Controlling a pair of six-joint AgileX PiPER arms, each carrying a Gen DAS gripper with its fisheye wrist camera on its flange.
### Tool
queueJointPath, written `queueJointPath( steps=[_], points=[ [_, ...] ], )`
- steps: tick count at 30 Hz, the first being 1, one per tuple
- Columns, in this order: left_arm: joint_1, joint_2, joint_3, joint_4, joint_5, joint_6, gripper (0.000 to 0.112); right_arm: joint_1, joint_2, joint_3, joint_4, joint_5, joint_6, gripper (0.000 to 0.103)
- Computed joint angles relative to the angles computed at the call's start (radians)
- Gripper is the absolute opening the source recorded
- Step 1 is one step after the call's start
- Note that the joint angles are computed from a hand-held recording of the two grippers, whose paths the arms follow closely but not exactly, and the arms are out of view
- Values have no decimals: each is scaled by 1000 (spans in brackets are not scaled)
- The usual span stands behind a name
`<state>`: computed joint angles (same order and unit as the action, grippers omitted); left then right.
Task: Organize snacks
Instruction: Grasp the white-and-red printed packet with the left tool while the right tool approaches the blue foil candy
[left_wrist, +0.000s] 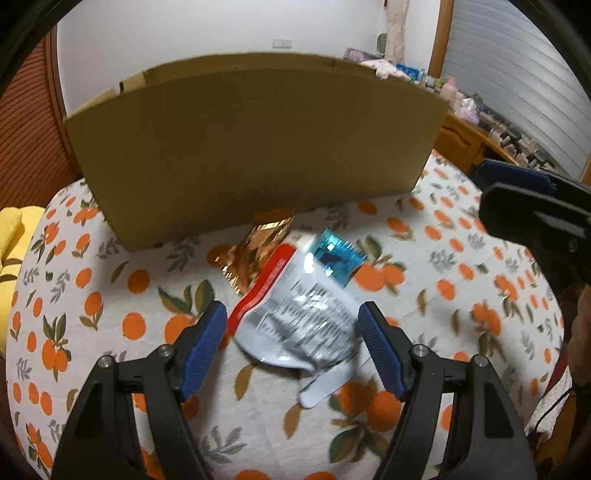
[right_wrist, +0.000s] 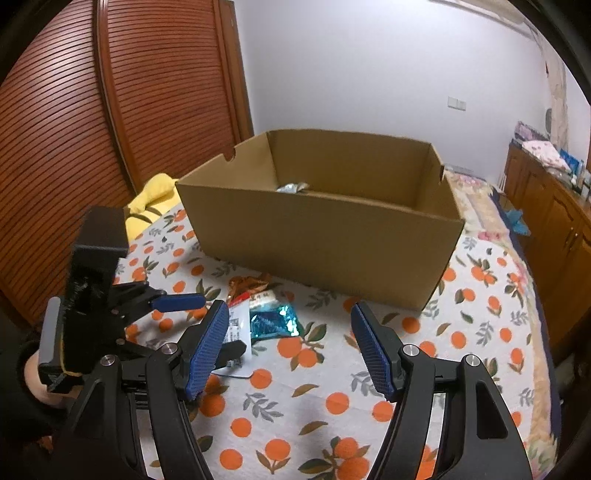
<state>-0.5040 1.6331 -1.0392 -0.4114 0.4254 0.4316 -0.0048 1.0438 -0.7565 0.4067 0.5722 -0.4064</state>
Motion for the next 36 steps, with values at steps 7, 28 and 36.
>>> queueJointPath(
  steps=[7, 28, 36],
  points=[
    [61, -36, 51, -62, 38, 112, 74, 35, 35, 14, -26, -29, 31, 71],
    [57, 2, -5, -119, 69, 84, 74, 68, 138, 48, -53, -105, 73, 71],
    [25, -7, 21, -16, 10, 39, 57, 57, 158, 47, -36, -110, 52, 71]
  ],
)
